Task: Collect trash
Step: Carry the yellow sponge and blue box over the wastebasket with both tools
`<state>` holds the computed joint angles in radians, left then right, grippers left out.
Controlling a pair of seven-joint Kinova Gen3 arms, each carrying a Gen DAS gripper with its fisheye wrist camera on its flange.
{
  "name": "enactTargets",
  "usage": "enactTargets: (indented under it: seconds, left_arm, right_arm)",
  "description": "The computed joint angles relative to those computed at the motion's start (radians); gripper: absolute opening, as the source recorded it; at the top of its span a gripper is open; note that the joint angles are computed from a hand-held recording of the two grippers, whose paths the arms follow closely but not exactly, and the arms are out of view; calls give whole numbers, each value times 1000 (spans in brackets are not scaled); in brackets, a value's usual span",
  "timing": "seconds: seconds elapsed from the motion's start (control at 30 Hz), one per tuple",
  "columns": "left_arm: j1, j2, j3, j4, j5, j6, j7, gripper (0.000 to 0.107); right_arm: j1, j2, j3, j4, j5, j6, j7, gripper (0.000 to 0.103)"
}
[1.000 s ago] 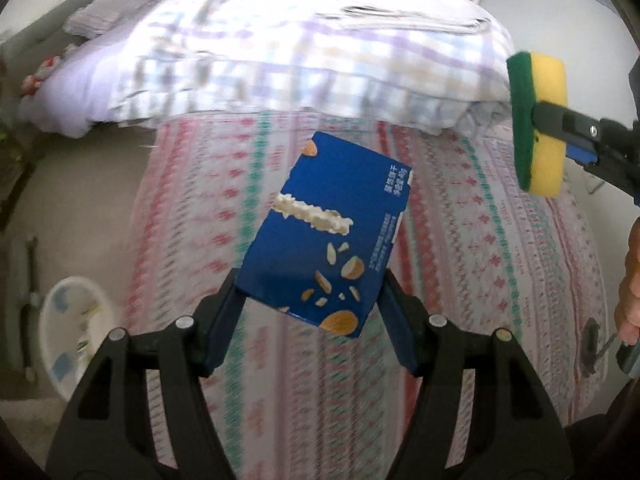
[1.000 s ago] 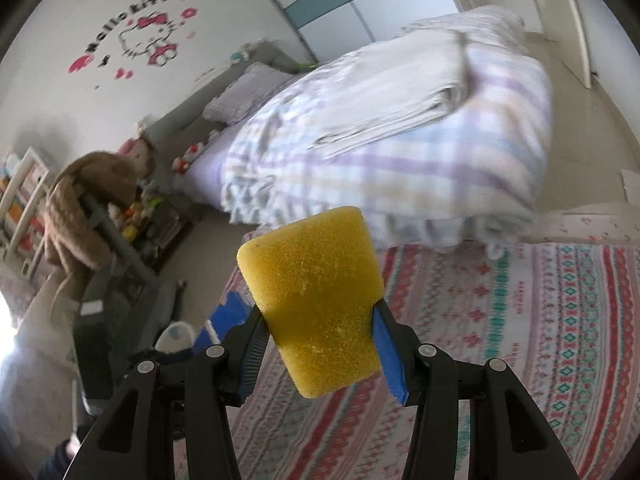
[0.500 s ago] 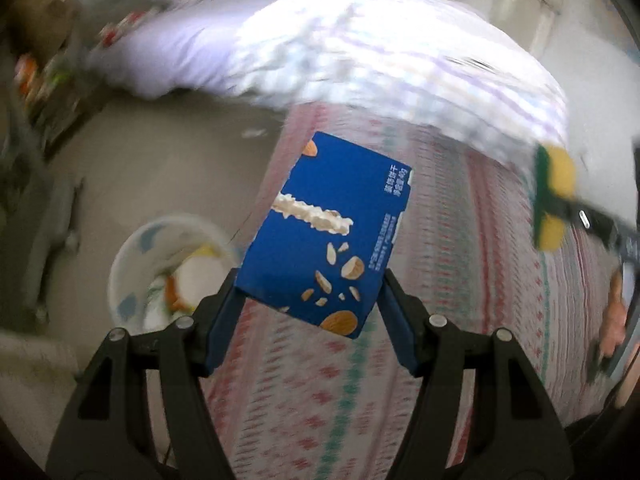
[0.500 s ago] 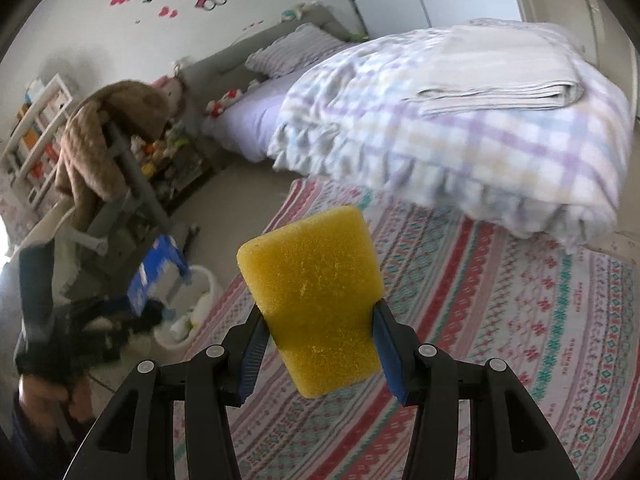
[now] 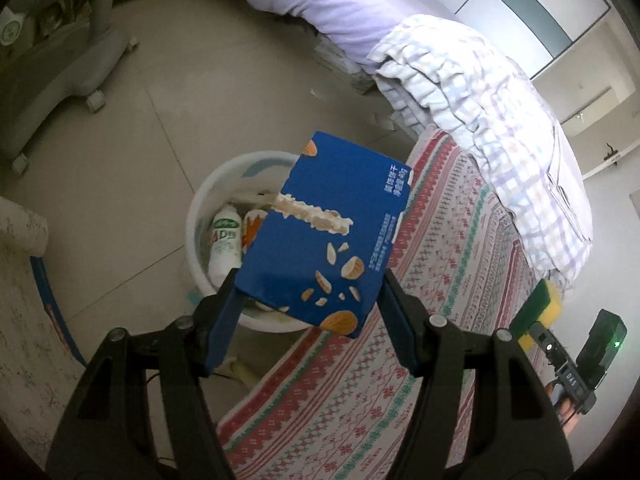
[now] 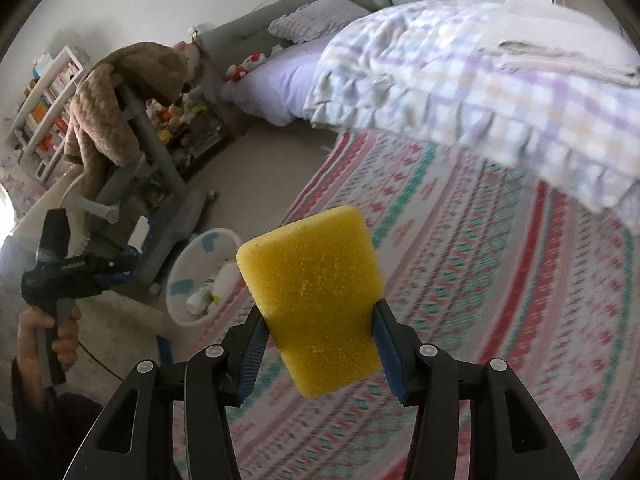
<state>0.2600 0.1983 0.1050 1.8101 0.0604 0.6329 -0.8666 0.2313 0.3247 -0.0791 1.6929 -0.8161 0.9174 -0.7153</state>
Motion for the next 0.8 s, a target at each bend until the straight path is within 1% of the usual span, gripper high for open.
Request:
enactTargets:
  seconds: [0.17, 0.33, 0.43, 0.53, 0.57, 0.63, 0.73, 0.8]
  left_arm:
    - [-28, -3, 5, 24, 41, -8, -41, 67]
    - [-96, 6, 25, 50, 171, -21, -168, 67]
    - [-112, 14, 22, 52, 210, -26, -204, 67]
    - [-123, 24, 12, 54, 227, -27, -212, 67]
    - [-131, 26, 9, 57, 253, -27, -232, 67]
    - [-166, 24, 28, 72, 292, -47, -260, 67]
    - [-128, 24, -6, 70, 253, -48, -222, 67]
    - [-156, 35, 21, 66, 273, -45, -248, 67]
  right_arm:
    - [-39, 21, -29, 24, -32, -16, -18, 52]
    - [-77, 55, -65, 36, -85, -23, -39, 52]
    - [-111, 69, -90, 41, -121, -50, -49, 52]
    - [-146, 94, -111, 31, -154, -78, -69, 53]
    - [-162, 104, -116, 24, -157, -90, -84, 53]
    - [-202, 120, -129, 8, -143, -113, -117, 53]
    - [-276, 142, -130, -34, -76, -161, -211, 53]
    - [-293, 161, -147, -57, -56, -179, -250, 53]
